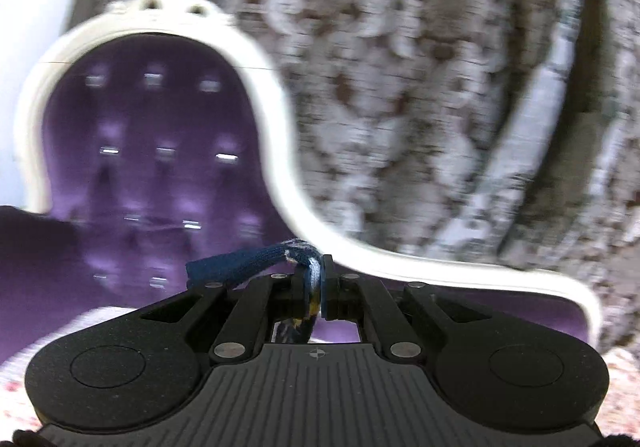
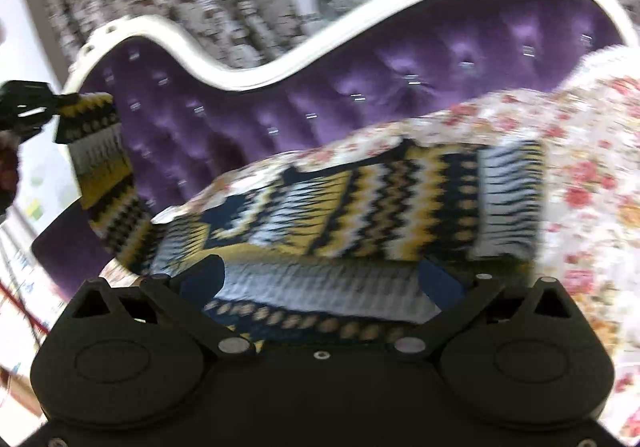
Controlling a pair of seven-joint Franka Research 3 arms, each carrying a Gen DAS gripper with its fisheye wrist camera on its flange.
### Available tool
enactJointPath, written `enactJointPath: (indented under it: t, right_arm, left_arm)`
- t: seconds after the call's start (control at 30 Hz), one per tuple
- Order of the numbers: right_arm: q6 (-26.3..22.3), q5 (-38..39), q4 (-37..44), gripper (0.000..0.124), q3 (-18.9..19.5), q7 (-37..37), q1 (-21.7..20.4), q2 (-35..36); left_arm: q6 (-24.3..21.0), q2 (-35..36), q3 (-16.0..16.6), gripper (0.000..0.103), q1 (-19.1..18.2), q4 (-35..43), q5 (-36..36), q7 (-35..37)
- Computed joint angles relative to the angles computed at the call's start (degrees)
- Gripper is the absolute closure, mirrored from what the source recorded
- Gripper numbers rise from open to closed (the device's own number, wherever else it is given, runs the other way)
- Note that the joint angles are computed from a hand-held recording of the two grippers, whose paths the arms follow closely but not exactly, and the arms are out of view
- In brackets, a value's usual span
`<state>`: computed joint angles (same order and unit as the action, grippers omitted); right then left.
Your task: Fold small clothes
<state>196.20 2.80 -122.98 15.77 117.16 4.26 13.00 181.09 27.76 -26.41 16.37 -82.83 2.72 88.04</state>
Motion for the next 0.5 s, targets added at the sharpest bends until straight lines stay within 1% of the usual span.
enactJointPath:
  t: [0.03, 0.07, 0.1, 0.13, 0.23, 0.33, 0.4, 0.43, 0.5]
  right_arm:
    - [-0.31, 2.84, -0.28, 0.021, -3.18, -1.42, 3.07, -0.53]
    - [-0.60, 6.56, -0.45, 0.021, -7.08, -3.58, 6.98, -1.01]
    - [-0.84, 9.35, -0.47, 0.021, -9.50, -5.28, 9.44, -1.27]
    - [-0.88, 11.77, -0.62, 0.021, -11.13, -6.57, 11.01, -1.53]
    - [-0.29, 16.28, -1.22, 0.021, -12.41, -8.38, 11.96, -2.22]
    - [0.24, 19.92, -1.69, 0.021, -13.28, -10.00, 12.55, -2.85]
    - [0.73, 21.08, -2.12, 0.021, -13.11, -10.46, 12.04, -3.14]
    - [0.73, 22.36, -2.15, 0.021, -13.66, -11.24, 12.57, -3.24]
    - [0.58, 25.22, -2.01, 0.021, -14.86, -12.90, 13.79, -3.32]
  left_arm:
    - [-0.40, 0.70, -2.01, 0.099, 0.21, 0.57, 0.02, 0.86]
    - [-0.55, 1.14, -4.09, 0.099, 0.68, 0.55, -0.14, 1.88]
    - [-0.53, 1.48, -5.91, 0.099, 0.96, 0.32, -0.37, 2.75]
    - [-0.47, 1.78, -7.63, 0.099, 1.39, 0.04, -0.63, 3.57]
    - [-0.36, 3.45, -11.89, 0.099, 1.43, -0.72, -0.66, 5.87]
    - [-0.61, 4.79, -12.91, 0.099, -0.32, -1.43, -0.24, 6.69]
    - [-0.71, 5.93, -14.06, 0.099, -0.76, -2.11, -0.50, 6.90]
    - [-0.67, 6.38, -13.94, 0.099, -1.39, -2.39, -0.42, 6.83]
    - [-0.35, 6.90, -12.27, 0.099, -3.59, -3.15, 0.31, 6.40]
